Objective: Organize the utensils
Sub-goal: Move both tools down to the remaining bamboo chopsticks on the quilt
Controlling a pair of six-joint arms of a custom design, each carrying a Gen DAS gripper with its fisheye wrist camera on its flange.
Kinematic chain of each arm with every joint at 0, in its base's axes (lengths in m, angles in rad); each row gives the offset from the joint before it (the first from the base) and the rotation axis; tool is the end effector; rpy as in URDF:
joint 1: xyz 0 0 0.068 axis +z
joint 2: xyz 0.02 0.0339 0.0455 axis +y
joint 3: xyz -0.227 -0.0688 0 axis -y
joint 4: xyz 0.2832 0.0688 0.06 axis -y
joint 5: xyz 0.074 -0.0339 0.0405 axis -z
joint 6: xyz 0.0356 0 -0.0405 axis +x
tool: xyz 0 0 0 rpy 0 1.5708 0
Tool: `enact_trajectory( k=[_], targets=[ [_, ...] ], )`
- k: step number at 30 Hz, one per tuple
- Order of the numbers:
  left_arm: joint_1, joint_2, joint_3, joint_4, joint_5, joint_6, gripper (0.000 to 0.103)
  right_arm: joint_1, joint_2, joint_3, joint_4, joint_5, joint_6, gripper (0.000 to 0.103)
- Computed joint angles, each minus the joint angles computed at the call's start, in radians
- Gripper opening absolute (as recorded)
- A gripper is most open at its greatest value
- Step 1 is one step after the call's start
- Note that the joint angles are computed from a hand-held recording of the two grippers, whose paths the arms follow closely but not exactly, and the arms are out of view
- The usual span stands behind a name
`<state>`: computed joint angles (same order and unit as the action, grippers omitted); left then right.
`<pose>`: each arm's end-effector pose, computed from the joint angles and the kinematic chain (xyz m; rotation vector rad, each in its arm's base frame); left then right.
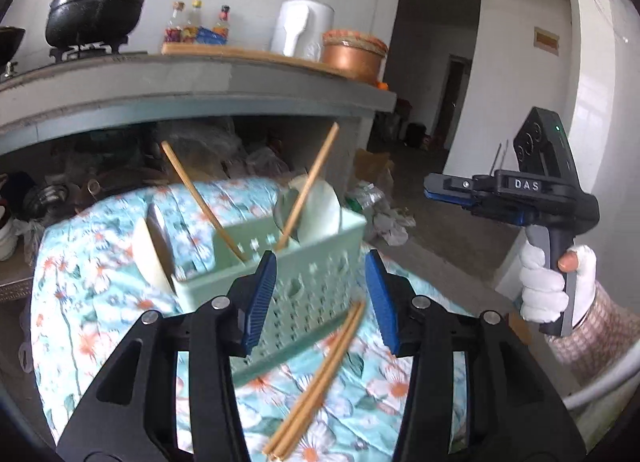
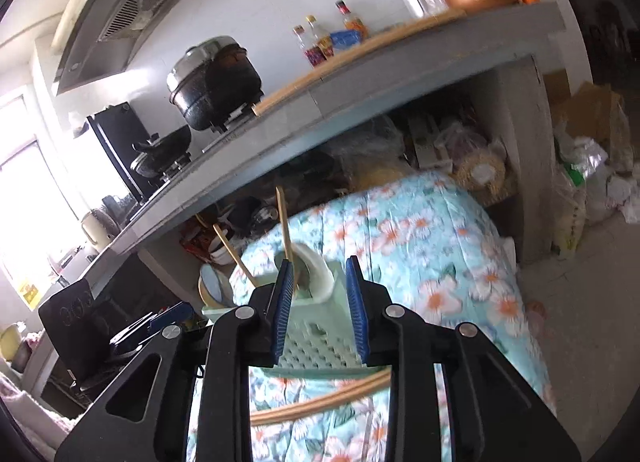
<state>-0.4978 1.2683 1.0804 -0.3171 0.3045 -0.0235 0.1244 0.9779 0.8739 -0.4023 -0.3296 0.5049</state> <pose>0.2904 -0.1700 0.2840 0.6793 2.0000 -0.6316 0.2717 0.0456 0.2798 0.1969 2.1196 0.7212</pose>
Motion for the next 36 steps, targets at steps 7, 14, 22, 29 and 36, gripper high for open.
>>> enact_trajectory(
  k=[7,14,22,29,36],
  targets=[
    [-0.131,0.155,0.005,-0.075,-0.219,0.09,0.038,0.027,0.005,-0.176,-0.004,-0.032,0.14,0.027],
    [-0.224,0.308,0.032,-0.024,-0.462,0.162,0.016,0.051,0.003,-0.194,0.015,-0.024,0.147,0.027],
    [-0.206,0.316,0.024,-0.087,-0.303,0.138,0.009,0.042,0.008,-0.197,0.016,-0.037,0.154,0.027],
    [-0.202,0.26,-0.008,-0.076,-0.278,0.113,0.009,0.011,0.014,-0.235,0.039,-0.107,0.215,0.027],
    [-0.217,0.303,0.03,-0.084,-0.317,0.1,0.009,0.035,0.187,-0.216,0.127,-0.165,0.313,0.027]
  ],
)
